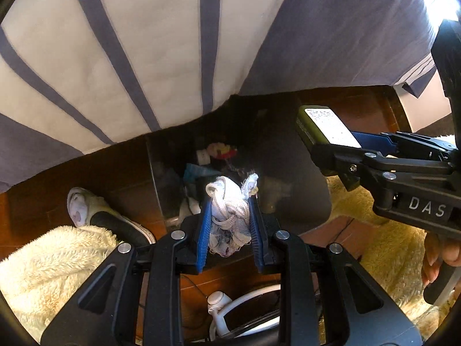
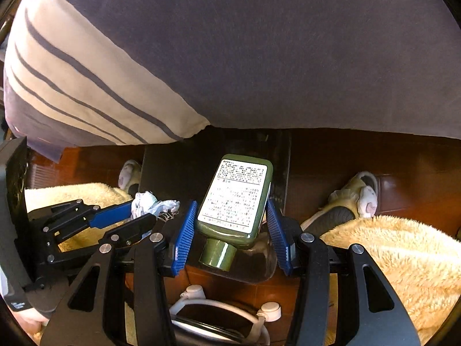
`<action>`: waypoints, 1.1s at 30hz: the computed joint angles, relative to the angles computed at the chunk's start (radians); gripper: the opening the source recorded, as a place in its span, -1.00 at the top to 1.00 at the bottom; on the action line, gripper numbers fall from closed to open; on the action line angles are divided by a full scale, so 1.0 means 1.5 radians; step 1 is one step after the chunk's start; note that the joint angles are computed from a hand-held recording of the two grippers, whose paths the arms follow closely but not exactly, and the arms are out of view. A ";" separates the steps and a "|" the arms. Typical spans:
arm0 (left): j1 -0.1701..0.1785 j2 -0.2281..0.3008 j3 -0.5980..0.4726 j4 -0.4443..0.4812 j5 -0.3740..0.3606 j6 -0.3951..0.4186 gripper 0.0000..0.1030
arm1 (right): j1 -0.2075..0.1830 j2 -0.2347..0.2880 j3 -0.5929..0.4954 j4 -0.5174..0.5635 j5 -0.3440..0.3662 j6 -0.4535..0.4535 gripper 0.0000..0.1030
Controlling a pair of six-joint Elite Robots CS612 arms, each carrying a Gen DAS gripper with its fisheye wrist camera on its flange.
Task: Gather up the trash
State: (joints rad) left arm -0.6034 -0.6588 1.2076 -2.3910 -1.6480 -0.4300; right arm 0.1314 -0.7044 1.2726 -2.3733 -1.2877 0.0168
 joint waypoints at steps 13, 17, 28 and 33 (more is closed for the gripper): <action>0.002 0.012 -0.024 0.033 0.007 0.001 -0.03 | -0.001 0.012 -0.020 0.000 -0.002 0.017 -0.13; 0.000 0.004 -0.016 0.028 0.023 -0.006 -0.30 | -0.003 0.005 -0.012 -0.015 -0.010 0.026 -0.22; -0.002 -0.044 0.032 -0.059 0.049 -0.031 -0.71 | -0.010 -0.039 0.038 -0.115 -0.060 0.041 -0.77; -0.008 -0.072 0.055 -0.111 0.094 -0.038 -0.81 | -0.012 -0.062 0.059 -0.170 -0.082 0.045 -0.93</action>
